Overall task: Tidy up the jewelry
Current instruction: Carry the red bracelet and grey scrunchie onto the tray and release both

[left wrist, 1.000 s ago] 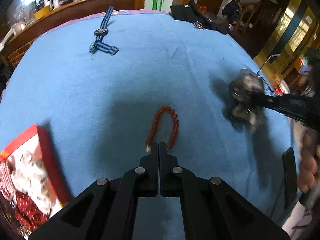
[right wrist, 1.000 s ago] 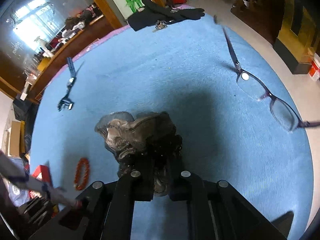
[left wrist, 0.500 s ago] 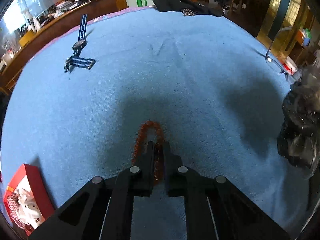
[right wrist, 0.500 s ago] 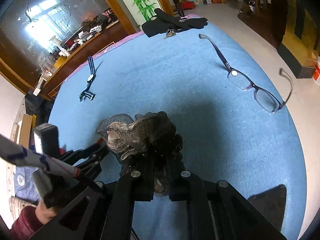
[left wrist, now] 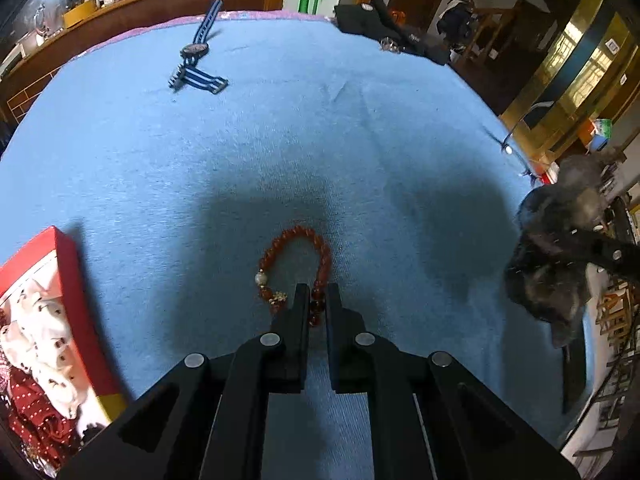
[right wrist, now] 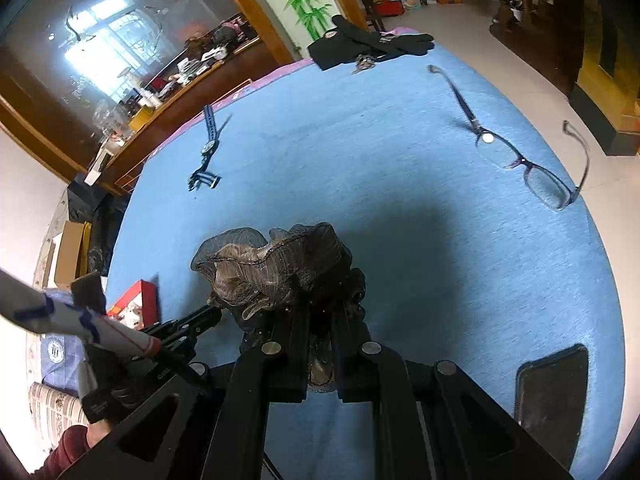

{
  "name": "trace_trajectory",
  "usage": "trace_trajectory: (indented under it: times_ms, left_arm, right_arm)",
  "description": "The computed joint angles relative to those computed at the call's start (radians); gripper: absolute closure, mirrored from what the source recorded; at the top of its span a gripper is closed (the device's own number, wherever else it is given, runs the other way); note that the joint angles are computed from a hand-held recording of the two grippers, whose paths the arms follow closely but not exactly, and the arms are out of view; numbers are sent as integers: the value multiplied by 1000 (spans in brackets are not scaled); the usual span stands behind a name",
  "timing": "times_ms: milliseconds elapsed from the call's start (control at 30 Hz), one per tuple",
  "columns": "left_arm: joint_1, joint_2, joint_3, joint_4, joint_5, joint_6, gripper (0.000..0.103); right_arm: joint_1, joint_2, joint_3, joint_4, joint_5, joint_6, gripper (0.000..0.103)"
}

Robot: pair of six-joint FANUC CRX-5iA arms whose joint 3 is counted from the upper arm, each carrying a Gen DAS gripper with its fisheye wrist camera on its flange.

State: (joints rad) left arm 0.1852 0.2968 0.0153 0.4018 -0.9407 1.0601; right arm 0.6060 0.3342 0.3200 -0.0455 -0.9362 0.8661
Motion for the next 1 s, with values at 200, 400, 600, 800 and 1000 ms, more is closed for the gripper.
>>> trace_trajectory:
  times_ms: [200,400,600,800,1000]
  left_arm:
    - [27,-48,-24,55,-8,-38,96]
    - [77,-117,-60,110,-16,-69,96]
    - [165,-223,-136,139,-7,-101,96]
    - [301,-324,-224,150,-21,-124,96]
    - [445,-405,-299,136,-42,-160,96]
  right_arm:
    - [19,-6,9,-15,2,16,93]
    - [52,-6,33,-33,-8,50,93]
    - [102,33,103,-82,-36,118,93]
    - [166,99,210,-136,-88,205,93]
    - [230,170,315,-172,-143,267,93]
